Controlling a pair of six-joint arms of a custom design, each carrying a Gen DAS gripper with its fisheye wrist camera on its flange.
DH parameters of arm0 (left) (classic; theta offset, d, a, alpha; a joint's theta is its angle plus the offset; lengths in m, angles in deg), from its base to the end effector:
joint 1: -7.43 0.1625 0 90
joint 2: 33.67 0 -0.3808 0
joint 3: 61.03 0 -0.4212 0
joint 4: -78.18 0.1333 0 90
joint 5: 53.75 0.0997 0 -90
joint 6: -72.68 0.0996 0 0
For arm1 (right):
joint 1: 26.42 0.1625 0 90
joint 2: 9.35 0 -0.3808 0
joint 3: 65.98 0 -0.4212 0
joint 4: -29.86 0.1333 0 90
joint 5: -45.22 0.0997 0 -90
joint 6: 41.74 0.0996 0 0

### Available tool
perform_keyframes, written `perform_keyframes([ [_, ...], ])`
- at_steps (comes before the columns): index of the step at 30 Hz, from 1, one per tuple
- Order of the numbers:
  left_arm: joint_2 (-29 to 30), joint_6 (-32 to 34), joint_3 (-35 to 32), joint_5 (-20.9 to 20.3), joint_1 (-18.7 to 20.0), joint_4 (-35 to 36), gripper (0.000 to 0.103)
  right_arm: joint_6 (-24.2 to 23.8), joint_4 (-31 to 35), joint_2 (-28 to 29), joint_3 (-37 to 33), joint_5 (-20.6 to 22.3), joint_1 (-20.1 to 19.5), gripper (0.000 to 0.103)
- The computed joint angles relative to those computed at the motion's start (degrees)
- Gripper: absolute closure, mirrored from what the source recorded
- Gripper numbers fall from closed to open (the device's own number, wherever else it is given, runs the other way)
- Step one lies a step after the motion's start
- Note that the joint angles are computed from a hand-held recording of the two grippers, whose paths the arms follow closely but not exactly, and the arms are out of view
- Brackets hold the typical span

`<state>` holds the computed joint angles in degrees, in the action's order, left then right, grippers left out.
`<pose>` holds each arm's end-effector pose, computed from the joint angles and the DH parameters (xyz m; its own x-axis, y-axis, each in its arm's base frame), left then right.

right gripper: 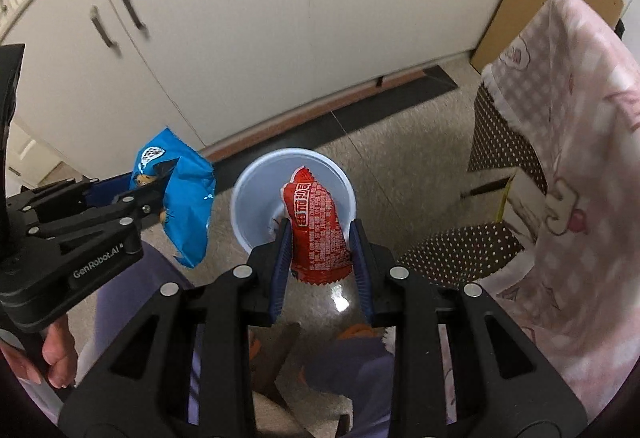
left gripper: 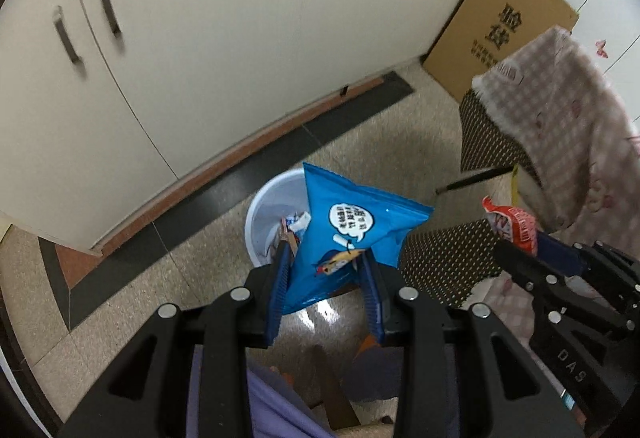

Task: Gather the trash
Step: 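Open both tools to drop the snack bag and wrapper into the bin, then move both tools back from the bin to the table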

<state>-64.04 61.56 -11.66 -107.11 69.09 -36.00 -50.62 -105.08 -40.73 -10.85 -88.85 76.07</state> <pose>-0.2259 -0.8249 0.1473 -0.8092 0.1582 -0.5658 0.3227 0.9244 -0.2032 0.2419 -0.7960 0.1605 -0.7157 -0.0515 0.6965 -0.3159 0.9133 -0.2570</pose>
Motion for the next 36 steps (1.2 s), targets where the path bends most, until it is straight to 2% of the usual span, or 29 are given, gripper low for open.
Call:
perform_keyframes([
  [2, 2.18, -0.12, -2.64, -0.04, 0.42, 1.55, 0.069, 0.96, 1.05, 0.41, -0.6, 0.03, -0.53, 0.074],
  [3, 2.88, -0.01, -3.37, -0.56, 0.7, 1.17, 0.064, 1.34, 1.4, 0.62, -0.83, -0.36, -0.83, 0.074],
  [4, 3.62, -0.3, -4.52, -0.98, 0.89, 1.66, 0.054, 1.42, 1.52, 0.66, -0.9, -0.55, -0.94, 0.074],
  [5, 5.37, -1.44, -7.39, -1.22, 1.19, 3.83, 0.026, 1.58, 1.71, 0.66, -0.99, -0.74, -1.12, 0.074],
  [6, 6.17, -1.88, -8.67, -1.26, 1.36, 4.44, 0.02, 2.0, 1.92, 0.6, -1.05, -0.74, -1.37, 0.074],
  [9, 8.37, -2.06, -12.59, -2.33, 1.82, 6.75, 0.02, 3.1, 2.34, 0.04, -0.77, -0.53, -1.77, 0.074],
  [11, 9.23, -1.98, -14.03, -1.12, 1.82, 8.37, 0.02, 3.7, 2.64, -0.01, -0.79, -0.72, -1.99, 0.074],
  [20, 3.21, -3.32, -5.17, 1.05, 2.35, 6.42, 0.02, 3.82, 6.31, 2.93, -3.93, 0.28, -2.01, 0.074],
  [24, 0.09, -3.36, -0.64, 3.44, 2.17, 4.58, 0.02, 2.77, 8.92, 6.34, -8.42, 0.65, -1.62, 0.074],
  [27, -1.81, -3.04, 1.4, 3.45, 2.24, 3.62, 0.02, 2.27, 9.43, 8.07, -11.13, 1.42, -1.21, 0.073],
  [28, -2.36, -3.0, 2.01, 3.85, 2.21, 3.18, 0.02, 2.17, 8.99, 8.4, -11.86, 2.64, -1.17, 0.071],
  [31, -3.69, -2.37, 3.5, 5.14, 1.94, 1.45, 0.02, 2.08, 6.26, 8.94, -12.79, 3.44, -0.94, 0.02],
  [33, -4.66, -2.47, 4.33, 5.5, 1.83, 0.65, 0.02, 1.47, 3.37, 8.35, -11.85, 4.35, -0.85, 0.02],
  [36, -5.41, -2.61, 5.11, 6.0, 1.71, 0.1, 0.02, 1.3, 4.77, 8.17, -11.84, 4.11, -0.79, 0.02],
])
